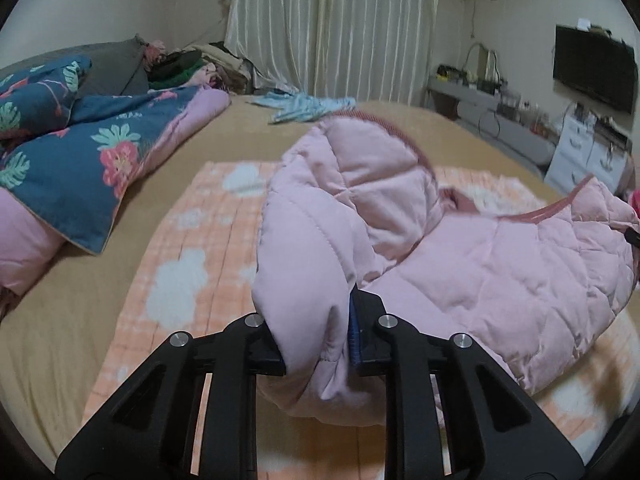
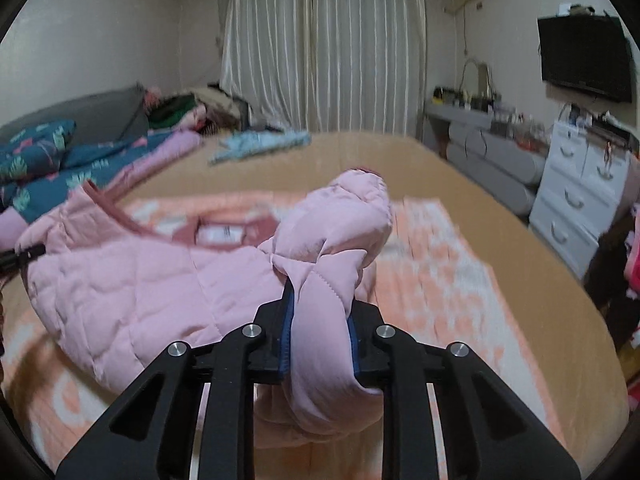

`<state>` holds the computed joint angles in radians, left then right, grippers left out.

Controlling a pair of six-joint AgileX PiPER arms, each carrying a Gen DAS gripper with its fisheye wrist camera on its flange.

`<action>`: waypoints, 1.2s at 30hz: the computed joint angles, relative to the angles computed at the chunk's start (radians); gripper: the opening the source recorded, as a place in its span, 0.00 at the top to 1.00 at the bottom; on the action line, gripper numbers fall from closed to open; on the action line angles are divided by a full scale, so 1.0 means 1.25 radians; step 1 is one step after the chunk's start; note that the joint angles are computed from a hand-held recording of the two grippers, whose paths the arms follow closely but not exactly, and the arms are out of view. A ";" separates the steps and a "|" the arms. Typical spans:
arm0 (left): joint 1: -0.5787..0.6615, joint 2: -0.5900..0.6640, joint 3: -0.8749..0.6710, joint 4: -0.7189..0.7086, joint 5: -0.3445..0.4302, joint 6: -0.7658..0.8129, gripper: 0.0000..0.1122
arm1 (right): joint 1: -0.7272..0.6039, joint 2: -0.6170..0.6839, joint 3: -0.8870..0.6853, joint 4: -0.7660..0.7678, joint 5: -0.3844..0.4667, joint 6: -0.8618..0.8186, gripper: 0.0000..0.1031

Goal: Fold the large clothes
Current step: 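Lift the held coat edge and fold it over with both grippers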

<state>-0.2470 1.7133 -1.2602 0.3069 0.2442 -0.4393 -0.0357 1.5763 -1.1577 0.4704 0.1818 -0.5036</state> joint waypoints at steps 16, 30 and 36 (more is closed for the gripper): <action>-0.016 0.105 -0.152 0.145 0.060 -0.160 0.88 | 0.024 0.158 -0.200 -0.319 0.001 0.377 0.82; -0.030 0.191 -0.240 0.214 0.117 -0.233 0.88 | 0.047 0.265 -0.309 -0.569 0.071 0.630 0.82; -0.024 0.274 -0.337 0.175 0.179 -0.187 0.88 | 0.050 0.379 -0.454 -0.581 0.174 0.637 0.82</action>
<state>-0.2770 2.0555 -1.6812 0.5260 0.4678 -0.6733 0.0266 2.0502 -1.7257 -0.2553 0.3995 0.2930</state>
